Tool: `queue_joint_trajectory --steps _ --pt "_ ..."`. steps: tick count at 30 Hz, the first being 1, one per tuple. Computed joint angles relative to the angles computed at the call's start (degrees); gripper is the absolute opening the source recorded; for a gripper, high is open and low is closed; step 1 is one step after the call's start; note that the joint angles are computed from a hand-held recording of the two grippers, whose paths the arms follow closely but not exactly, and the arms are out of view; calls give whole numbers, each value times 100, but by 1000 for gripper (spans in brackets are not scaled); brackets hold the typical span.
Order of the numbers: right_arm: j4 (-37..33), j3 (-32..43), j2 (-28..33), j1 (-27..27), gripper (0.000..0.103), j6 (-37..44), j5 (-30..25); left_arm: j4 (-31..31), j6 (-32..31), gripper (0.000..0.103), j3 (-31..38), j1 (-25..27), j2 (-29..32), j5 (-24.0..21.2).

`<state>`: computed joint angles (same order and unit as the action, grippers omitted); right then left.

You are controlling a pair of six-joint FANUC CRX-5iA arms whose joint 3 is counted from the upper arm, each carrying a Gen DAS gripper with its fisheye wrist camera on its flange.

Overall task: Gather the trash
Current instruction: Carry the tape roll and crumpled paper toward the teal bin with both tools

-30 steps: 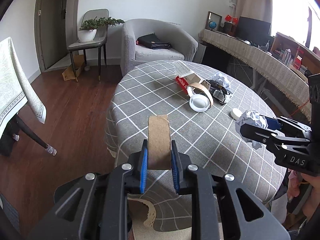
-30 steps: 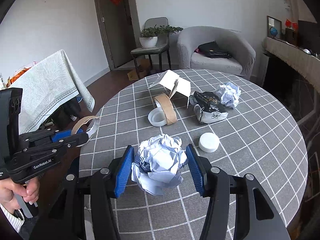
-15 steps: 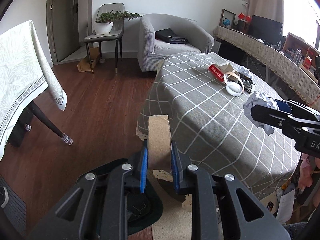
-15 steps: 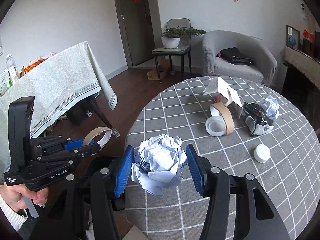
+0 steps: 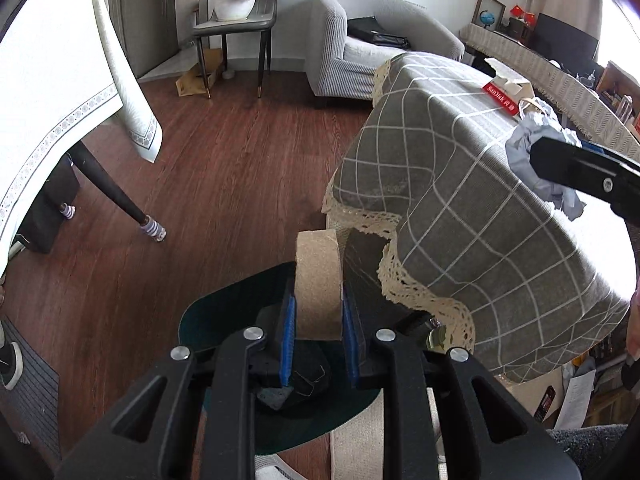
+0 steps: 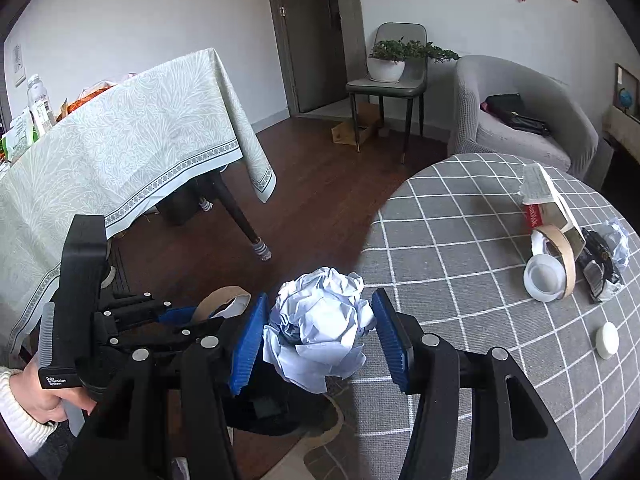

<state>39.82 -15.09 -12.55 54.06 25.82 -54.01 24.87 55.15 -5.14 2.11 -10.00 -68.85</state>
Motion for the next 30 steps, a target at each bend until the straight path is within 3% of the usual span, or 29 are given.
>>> queue_joint_trajectory --steps 10,12,17,30 --pt "-385 492 532 -72 54 401 144 -325 -85 24 73 147 224 -456" --pt "-473 606 644 -98 54 500 153 -333 -116 39 27 200 197 -470" --pt "-733 898 943 -163 54 754 123 -141 -317 54 -119 441 106 -441" --pt "-1415 1560 1673 -226 54 1285 -191 618 -607 72 -267 1136 -103 -86"
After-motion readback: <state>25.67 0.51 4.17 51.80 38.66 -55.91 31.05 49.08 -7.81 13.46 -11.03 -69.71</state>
